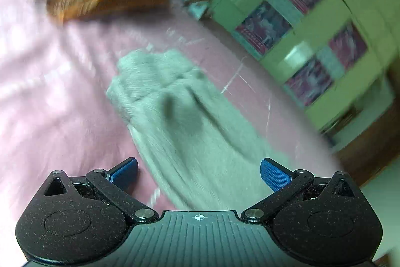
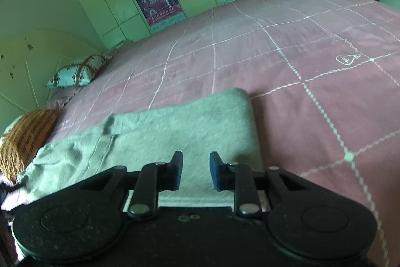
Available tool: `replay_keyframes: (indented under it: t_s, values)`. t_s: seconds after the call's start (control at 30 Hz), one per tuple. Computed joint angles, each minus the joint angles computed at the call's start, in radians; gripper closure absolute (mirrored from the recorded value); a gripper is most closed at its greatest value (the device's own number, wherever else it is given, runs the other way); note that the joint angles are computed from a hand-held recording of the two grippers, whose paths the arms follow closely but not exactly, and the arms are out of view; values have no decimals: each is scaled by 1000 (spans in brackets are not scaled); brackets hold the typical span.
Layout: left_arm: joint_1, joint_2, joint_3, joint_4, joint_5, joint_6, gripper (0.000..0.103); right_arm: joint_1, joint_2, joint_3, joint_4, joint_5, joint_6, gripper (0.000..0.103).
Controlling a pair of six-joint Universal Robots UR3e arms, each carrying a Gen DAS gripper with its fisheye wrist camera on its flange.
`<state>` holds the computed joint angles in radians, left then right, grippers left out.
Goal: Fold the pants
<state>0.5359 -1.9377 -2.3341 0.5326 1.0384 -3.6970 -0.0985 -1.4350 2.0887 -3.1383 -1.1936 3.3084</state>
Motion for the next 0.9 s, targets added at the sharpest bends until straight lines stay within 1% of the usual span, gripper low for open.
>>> replay_keyframes:
  t_s: [0.03, 0.07, 0.1, 0.2, 0.23, 0.27, 0.3, 0.33, 0.37, 0.4, 0.43, 0.47, 0.5, 0.6, 0.63, 0.67, 0.7, 0.73, 0.77, 0.8, 0.83, 0.87, 0.9]
  values:
    - [46, -86, 34, 72, -67, -28, 0, 15, -9, -3, 7, -12, 0, 86]
    - [72, -146, 74, 102, -105, -43, 0, 27, -20, -3, 11, -25, 1, 86]
    - [94, -193, 125, 88, -150, -44, 0, 38, -27, -14, 25, -35, -1, 85]
    - [82, -292, 270, 61, -150, -11, 0, 76, -22, -53, 57, -80, 2, 85]
    - [76, -314, 294, 73, -137, -13, 7, 92, -9, -74, 67, -96, 6, 85]
    - [54, -303, 298, 56, -68, -13, 69, 115, 15, -108, 84, -116, 10, 85]
    - [61, -269, 274, 15, -35, -2, 69, 135, 38, -139, 99, -130, 15, 85]
    - [90, -275, 249, 58, -70, -24, 69, 159, 67, -179, 115, -140, 21, 85]
    - [110, -280, 222, 117, -92, -15, 69, 184, 98, -220, 126, -142, 22, 85]
    - [115, -265, 194, 132, -80, 29, 69, 217, 137, -274, 145, -151, 19, 85]
    - [118, -264, 178, 148, -80, 46, 69, 250, 170, -320, 156, -162, 15, 85]
    - [127, -270, 169, 160, -92, 42, 69, 284, 212, -373, 166, -164, 5, 85]
    - [151, -251, 147, 150, -117, 51, 69, 313, 247, -415, 174, -166, -4, 85]
    - [166, -252, 135, 136, -134, 93, 68, 409, 376, -574, 243, -213, -53, 86]
    - [166, -253, 120, 146, -135, 103, 66, 444, 430, -661, 337, -261, -85, 89]
    - [165, -263, 131, 143, -135, 105, 66, 483, 492, -746, 410, -338, -114, 89]
    - [160, -241, 118, 128, -128, 110, 65, 501, 516, -789, 432, -375, -118, 89]
    - [152, -206, 110, 98, -109, 122, 66, 502, 516, -812, 457, -374, -111, 89]
    - [138, -175, 102, 92, -89, 132, 66, 484, 489, -793, 450, -337, -85, 89]
    - [132, -145, 79, 122, -88, 141, 67, 461, 449, -732, 389, -296, -54, 90]
    - [123, -121, 65, 144, -84, 142, 67, 436, 401, -640, 283, -265, -29, 86]
    - [108, -98, 64, 149, -71, 134, 68, 416, 358, -571, 225, -262, -13, 84]
    - [87, -70, 64, 145, -52, 125, 68, 396, 321, -524, 211, -258, 0, 84]
